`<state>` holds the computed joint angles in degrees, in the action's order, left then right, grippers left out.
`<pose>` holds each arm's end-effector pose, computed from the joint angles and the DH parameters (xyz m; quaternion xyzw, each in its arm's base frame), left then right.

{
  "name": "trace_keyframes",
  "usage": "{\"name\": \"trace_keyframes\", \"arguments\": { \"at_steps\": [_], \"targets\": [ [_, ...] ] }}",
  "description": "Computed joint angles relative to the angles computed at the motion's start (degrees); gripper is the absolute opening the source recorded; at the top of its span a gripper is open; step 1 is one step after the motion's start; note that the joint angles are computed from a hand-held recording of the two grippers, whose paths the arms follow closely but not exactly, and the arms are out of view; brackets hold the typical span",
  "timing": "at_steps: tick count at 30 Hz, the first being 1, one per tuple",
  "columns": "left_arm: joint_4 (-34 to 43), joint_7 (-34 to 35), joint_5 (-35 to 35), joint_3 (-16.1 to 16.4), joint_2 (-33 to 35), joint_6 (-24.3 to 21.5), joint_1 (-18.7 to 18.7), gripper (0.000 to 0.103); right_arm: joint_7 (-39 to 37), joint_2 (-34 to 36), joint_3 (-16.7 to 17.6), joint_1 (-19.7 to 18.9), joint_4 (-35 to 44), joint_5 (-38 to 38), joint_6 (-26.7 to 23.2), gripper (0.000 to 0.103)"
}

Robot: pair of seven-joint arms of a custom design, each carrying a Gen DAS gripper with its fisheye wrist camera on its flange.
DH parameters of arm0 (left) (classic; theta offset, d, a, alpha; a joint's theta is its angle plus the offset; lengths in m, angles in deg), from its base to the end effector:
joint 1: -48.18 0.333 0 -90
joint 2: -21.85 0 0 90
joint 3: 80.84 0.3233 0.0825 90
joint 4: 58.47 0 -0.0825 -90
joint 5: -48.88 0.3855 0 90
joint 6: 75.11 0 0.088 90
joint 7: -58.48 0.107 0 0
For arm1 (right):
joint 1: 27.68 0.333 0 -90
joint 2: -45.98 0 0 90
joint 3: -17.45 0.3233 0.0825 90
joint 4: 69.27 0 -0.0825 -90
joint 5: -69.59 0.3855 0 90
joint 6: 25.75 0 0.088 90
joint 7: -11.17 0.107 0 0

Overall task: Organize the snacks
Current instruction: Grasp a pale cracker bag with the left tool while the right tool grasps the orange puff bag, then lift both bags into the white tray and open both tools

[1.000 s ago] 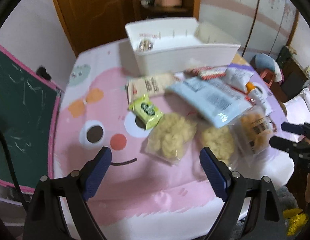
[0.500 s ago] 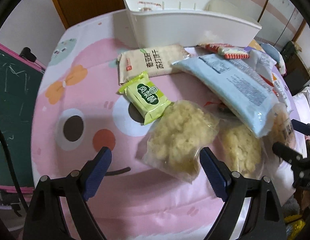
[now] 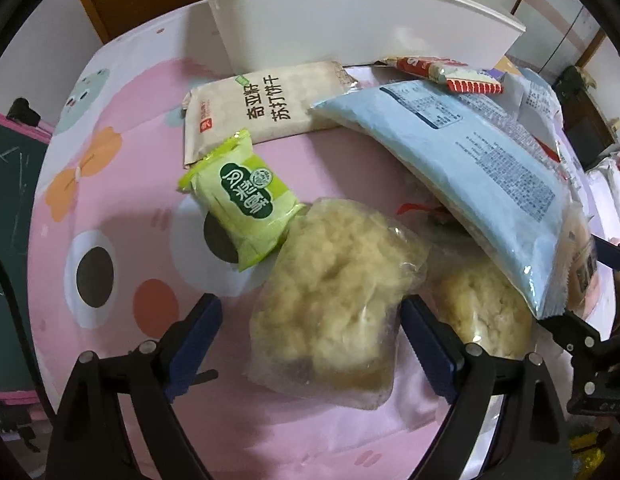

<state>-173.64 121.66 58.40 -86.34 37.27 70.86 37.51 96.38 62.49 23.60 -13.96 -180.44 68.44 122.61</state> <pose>0.6004 -0.1735 0.3554 -0.7233 0.6759 -0.1064 0.0930 0.6094 0.2161 0.3812 -0.8293 0.5288 -0.1035 0.1479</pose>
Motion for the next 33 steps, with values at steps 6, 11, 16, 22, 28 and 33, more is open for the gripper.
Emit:
{"name": "trace_keyframes", "arguments": {
  "at_steps": [6,11,16,22,28,33],
  "targets": [
    [-0.5,-0.8,2.1,0.0,-0.6,0.7,-1.0,0.063,-1.2,-1.7,0.5,-0.3,-2.0,1.1,1.7,0.079],
    [-2.3,-1.0,0.7,-0.6,-2.5,1.1,-0.7,0.049,-8.1,-3.4,2.8,-2.6,-3.1,10.1,-0.1,0.074],
    [-6.8,-0.7,-0.7,-1.6,-6.7,3.7,-0.2,0.048,-12.8,-6.0,2.6,-2.3,-5.1,15.6,-1.7,0.074],
    [-12.9,-1.6,-1.0,-3.5,-14.4,7.1,0.5,0.048,-18.0,-10.2,1.5,-1.5,-7.5,21.9,-1.1,0.074],
    [-14.3,-1.8,-0.5,-5.8,-20.5,9.5,1.7,0.048,-24.0,-14.6,0.1,-0.2,-8.6,28.9,0.3,0.074],
    [-10.3,-3.0,3.0,-7.3,-22.5,9.0,3.6,0.048,-26.9,-16.9,-1.3,1.2,-6.6,30.7,2.2,0.074]
  ]
}}
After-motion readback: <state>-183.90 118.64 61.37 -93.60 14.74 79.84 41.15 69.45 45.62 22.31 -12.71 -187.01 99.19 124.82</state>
